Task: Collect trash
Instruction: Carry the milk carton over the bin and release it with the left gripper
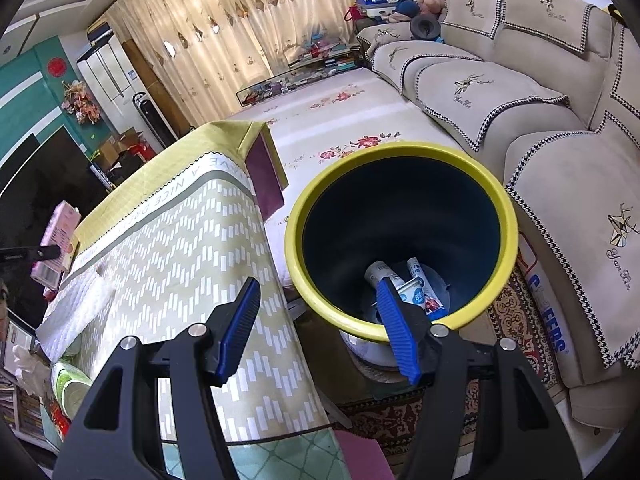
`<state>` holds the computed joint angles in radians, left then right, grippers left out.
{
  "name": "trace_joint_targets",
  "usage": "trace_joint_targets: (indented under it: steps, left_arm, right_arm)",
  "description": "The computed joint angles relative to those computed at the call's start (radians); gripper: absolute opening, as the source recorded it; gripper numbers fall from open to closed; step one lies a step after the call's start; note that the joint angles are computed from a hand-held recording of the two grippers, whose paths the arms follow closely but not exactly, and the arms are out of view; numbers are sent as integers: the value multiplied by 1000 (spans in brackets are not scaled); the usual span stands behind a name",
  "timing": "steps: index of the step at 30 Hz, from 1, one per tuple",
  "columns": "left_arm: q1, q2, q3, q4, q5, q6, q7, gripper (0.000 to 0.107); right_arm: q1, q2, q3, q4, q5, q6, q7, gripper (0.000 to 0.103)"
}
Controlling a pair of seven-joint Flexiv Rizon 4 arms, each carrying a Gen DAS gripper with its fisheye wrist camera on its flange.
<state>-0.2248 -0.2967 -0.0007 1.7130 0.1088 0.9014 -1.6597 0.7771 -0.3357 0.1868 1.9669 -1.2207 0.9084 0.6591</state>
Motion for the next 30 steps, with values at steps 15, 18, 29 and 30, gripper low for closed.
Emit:
trace_joint_targets:
  steps: [15, 18, 29, 30]
  left_arm:
    - [-231, -230, -132, -279, -73, -68, 179, 50]
    - [-290, -334, -118, -422, -59, -129, 178, 51]
    - [-407, -731, -55, -1010, -85, -434, 148, 68]
    - [-411, -751, -49, -1041, -87, -445, 142, 75]
  right_arm:
    - [-11, 128, 73, 135, 31, -138, 94, 58]
    - [-25, 148, 86, 164, 52, -147, 103, 58]
    - [-64, 191, 106, 237, 62, -125, 146, 58]
    - [-66, 191, 106, 239, 59, -121, 151, 58]
